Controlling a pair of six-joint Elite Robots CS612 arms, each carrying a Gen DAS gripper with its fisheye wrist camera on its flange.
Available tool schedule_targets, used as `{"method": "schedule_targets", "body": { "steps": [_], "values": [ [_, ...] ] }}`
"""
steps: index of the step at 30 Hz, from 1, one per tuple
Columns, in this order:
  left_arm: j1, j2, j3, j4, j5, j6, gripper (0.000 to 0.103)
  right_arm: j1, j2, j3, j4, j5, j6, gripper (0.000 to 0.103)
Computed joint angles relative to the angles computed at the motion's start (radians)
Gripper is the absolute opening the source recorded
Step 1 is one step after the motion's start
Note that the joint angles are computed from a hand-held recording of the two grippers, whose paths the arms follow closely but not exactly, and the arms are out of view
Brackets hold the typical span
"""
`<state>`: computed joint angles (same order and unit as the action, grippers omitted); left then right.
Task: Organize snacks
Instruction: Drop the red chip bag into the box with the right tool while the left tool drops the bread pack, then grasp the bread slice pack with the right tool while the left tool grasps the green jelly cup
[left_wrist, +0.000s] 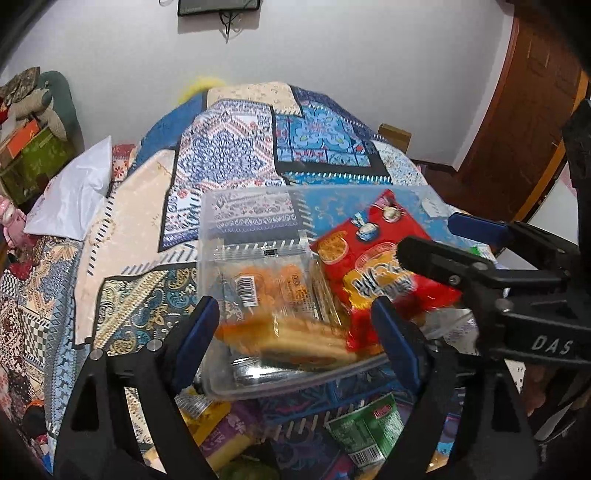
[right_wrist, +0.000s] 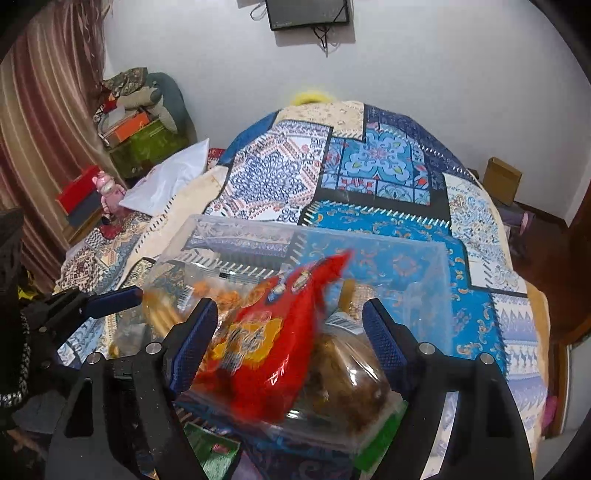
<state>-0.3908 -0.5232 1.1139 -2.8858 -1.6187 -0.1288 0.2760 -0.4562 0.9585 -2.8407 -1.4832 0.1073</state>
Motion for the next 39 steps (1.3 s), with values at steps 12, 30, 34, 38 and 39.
{"method": "schedule_targets", "body": {
  "steps": [12, 30, 34, 38, 39],
  "values": [
    [0.002, -0.124, 0.204, -0.202, 0.049, 0.005, 0.086, 0.008, -0.109, 0.202, -0.2, -0.005, -0.014, 0.083],
    [0.007, -0.172, 0.401, -0.226, 0.072, -0.072, 0.086, 0.04, -0.157, 0.358, -0.202, 0.066, -0.008, 0.083],
    [0.002, -0.165, 0.415, -0.233, 0.073, -0.071, 0.081, 0.044, -0.141, 0.348, -0.164, 0.097, 0.0, 0.083],
    [-0.006, -0.153, 0.412, -0.247, 0.091, -0.057, 0.077, 0.044, -0.127, 0.338, -0.138, 0.129, 0.022, 0.083],
    [-0.008, -0.149, 0.409, -0.247, 0.097, -0.053, 0.076, 0.045, -0.125, 0.34, -0.138, 0.133, 0.027, 0.083]
  ]
}}
